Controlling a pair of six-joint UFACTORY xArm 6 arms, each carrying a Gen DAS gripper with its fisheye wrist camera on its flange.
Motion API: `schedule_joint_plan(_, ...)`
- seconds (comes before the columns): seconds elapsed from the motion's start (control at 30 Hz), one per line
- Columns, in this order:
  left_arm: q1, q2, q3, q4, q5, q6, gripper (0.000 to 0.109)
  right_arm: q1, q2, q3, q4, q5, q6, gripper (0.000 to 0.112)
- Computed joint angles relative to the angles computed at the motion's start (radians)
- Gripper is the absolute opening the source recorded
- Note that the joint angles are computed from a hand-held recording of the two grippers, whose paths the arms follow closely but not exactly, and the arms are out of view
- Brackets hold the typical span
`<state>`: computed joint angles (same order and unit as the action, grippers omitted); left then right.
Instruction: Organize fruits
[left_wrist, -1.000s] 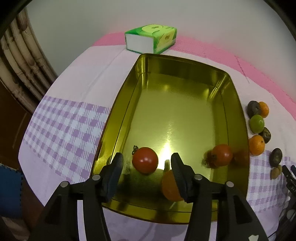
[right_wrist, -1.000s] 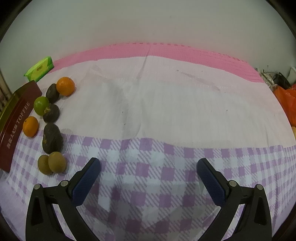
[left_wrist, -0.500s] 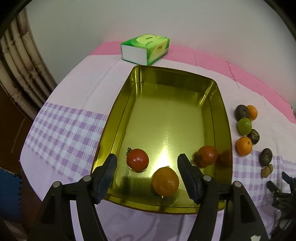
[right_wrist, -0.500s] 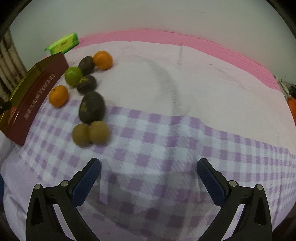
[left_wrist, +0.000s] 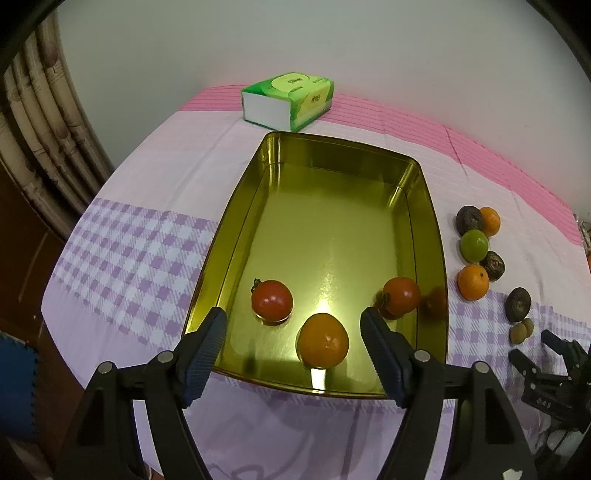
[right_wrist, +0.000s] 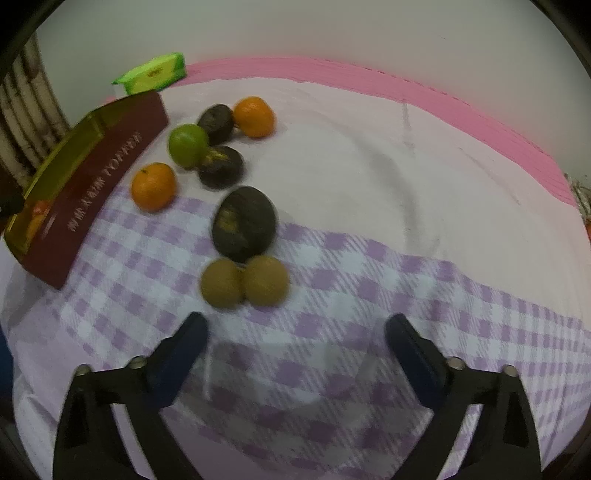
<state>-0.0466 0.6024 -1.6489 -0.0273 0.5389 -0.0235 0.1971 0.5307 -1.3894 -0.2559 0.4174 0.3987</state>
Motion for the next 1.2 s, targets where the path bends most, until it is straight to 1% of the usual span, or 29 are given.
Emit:
schedule_joint_plan(0.07, 0.001, -0.006, 0.01, 0.0, -0.001, -0.002, 0.072, 0.011, 0.023, -0.04, 0.014, 0.015, -0.017, 0.083)
schedule_joint_plan(0.13, 0.002, -0.013, 0.02, 0.006, -0.003, -0.006, 0.072, 0.017, 0.042, -0.069, 0.007, 0.022, -0.015, 0.081)
schedule_joint_plan(0.2, 0.002, -0.02, 0.029, 0.006, -0.007, -0.006, 0.072, 0.023, 0.061, -0.098, 0.017, 0.026, -0.025, 0.076)
schedule_joint_plan(0.27, 0.005, -0.029, 0.042, 0.005, -0.013, -0.007, 0.072, 0.025, 0.071, -0.114, 0.027, 0.022, -0.039, 0.065)
schedule_joint_plan(0.37, 0.009, -0.037, 0.054, 0.004, -0.016, -0.012, 0.072, 0.032, 0.093, -0.152, 0.034, 0.033, -0.051, 0.059)
schedule_joint_plan(0.53, 0.016, -0.044, 0.063, 0.002, -0.017, -0.017, 0.073, 0.033, 0.084, -0.138, 0.053, 0.019, -0.081, 0.049)
schedule_joint_plan(0.77, 0.02, -0.044, 0.061, 0.003, -0.015, -0.026, 0.074, 0.032, 0.074, -0.129, 0.075, 0.022, -0.107, 0.049)
schedule_joint_plan(0.97, 0.025, -0.049, 0.066, -0.004, -0.018, -0.031, 0.081, 0.026, 0.025, -0.065, 0.098, 0.0, -0.123, 0.049)
schedule_joint_plan(1.07, 0.027, -0.054, 0.07, -0.01, -0.022, -0.034, 0.088, 0.027, 0.006, -0.045, 0.096, -0.007, -0.12, 0.049)
schedule_joint_plan(1.2, 0.031, -0.059, 0.073, -0.005, -0.027, -0.046, 0.09, 0.031, -0.016, -0.034, 0.096, -0.01, -0.125, 0.049)
